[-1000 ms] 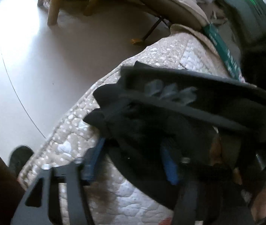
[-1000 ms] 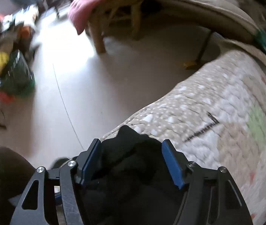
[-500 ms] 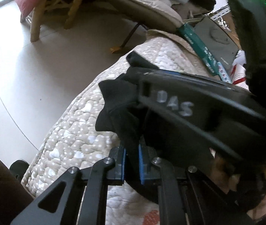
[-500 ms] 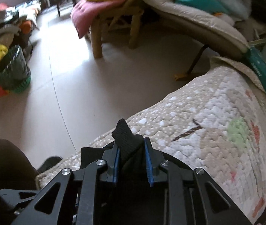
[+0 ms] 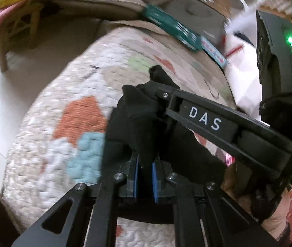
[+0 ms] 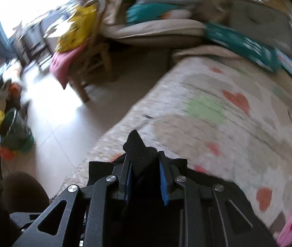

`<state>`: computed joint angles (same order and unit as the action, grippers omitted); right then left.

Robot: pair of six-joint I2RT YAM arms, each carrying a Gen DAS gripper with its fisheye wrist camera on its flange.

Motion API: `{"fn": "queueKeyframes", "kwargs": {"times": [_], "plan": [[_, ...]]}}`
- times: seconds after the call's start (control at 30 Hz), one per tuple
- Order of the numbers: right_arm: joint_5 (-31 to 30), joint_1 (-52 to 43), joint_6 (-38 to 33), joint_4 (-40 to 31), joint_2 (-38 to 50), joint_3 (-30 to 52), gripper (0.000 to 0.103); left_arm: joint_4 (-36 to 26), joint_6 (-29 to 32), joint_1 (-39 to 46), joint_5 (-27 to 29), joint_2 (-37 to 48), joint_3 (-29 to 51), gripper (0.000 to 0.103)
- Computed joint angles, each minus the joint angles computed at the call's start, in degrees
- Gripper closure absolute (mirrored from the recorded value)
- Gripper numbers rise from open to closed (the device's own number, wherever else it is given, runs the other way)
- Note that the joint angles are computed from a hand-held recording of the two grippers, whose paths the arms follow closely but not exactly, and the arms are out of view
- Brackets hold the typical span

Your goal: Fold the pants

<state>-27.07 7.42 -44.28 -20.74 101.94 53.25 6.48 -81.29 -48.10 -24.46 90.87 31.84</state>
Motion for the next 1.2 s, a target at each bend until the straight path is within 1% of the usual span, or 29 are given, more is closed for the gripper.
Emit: {"fn": "queueKeyframes", "kwargs": {"times": [0.13,0.27,0.3,0.33,0.37,0.4,0.43,0.47,0.5,0.53,0.57,0.6,0.63,0.67,0.7,0.73,0.8,0.87,0.93,0.97,1.0,1.07,1.13,1.17,1.2], "plan": [[-4.84,-11.24,-2.08,-4.77,6.24,6.47,0.079,-3.43,3.98,-0.60,2.55,9.98,11.61,0.093],[-8.20,-19.27,-3.28,-8.17,12.91,12.67,0.079,-6.64,7.23,-2.27,3.38,18.03,20.53,0.093],[-8.80,-20.76,-3.52,-8.85,14.50,14.01,0.079,-7.74,7.96,-2.63,3.35,19.60,22.41,0.091],[-9.16,-22.69,-3.64,-9.20,16.33,15.49,0.079,-9.40,8.23,-3.61,3.23,21.45,24.86,0.087],[-9.16,-23.96,-3.54,-8.77,17.37,16.23,0.079,-9.67,8.43,-4.14,3.61,22.05,25.51,0.083],[-9.14,-25.04,-3.21,-7.86,18.02,16.60,0.079,-9.06,8.72,-4.39,4.25,22.08,25.26,0.083],[-8.94,-26.41,-2.90,-7.01,18.76,17.15,0.078,-9.09,9.14,-4.96,4.73,21.86,25.29,0.080],[-8.58,-27.62,-2.54,-6.63,19.59,18.00,0.075,-9.15,9.60,-5.46,5.04,21.10,24.74,0.075],[-8.23,-28.53,-2.27,-6.43,20.36,18.84,0.070,-8.94,10.06,-5.95,5.40,19.94,23.89,0.073],[-7.50,-29.80,-1.70,-5.98,21.27,19.98,0.066,-7.80,10.44,-6.89,5.45,17.54,21.85,0.069],[-7.16,-30.71,-1.38,-5.77,21.82,20.79,0.059,-7.33,10.57,-7.62,5.01,15.60,20.27,0.060],[-7.14,-31.83,-1.12,-5.77,22.42,21.88,0.053,-7.27,10.56,-8.55,4.12,13.59,18.86,0.056],[-7.26,-32.66,-0.82,-5.72,22.58,22.38,0.051,-7.29,10.57,-9.82,2.43,11.04,17.05,0.051],[-7.41,-33.83,-0.06,-5.64,22.85,23.31,0.046,-7.88,10.56,-10.65,1.24,9.18,15.84,0.049],[-7.58,-34.68,0.96,-5.43,22.84,23.90,0.044,-9.10,10.50,-11.12,0.34,7.79,15.38,0.049],[-8.12,-35.65,2.46,-5.13,22.65,24.49,0.044,-11.10,9.42,-12.10,-1.39,5.79,14.27,0.049],[-9.66,-37.15,4.65,-4.05,21.15,23.98,0.044,-12.72,6.86,-12.20,-2.99,3.99,12.34,0.049],[-13.58,-38.47,5.02,-6.08,19.37,23.73,0.044,-12.76,2.96,-10.66,-2.39,2.78,9.28,0.049],[-17.39,-38.67,2.39,-12.16,18.22,23.78,0.044,-12.59,-0.60,-8.34,-0.35,2.88,7.07,0.049],[-18.21,-38.30,0.29,-14.52,17.61,23.00,0.044,-11.73,-1.16,-7.67,0.08,2.92,6.01,0.049],[-18.15,-37.53,-1.62,-15.43,16.67,21.31,0.044,-11.47,-1.15,-6.98,0.36,3.17,5.65,0.049],[-15.80,-35.54,-4.52,-12.95,14.23,15.73,0.044,-12.61,-0.66,-6.39,-0.19,4.22,5.75,0.049],[-12.39,-33.44,-5.25,-7.18,12.50,9.92,0.044,-12.91,-0.59,-6.28,-0.64,5.01,5.56,0.049],[-11.08,-32.64,-5.56,-5.32,12.46,8.29,0.045,-12.43,-0.77,-6.18,-0.39,4.99,5.04,0.049],[-10.05,-31.91,-5.92,-4.00,12.75,7.14,0.050,-11.51,-1.13,-5.92,0.14,5.00,4.31,0.049]]}}
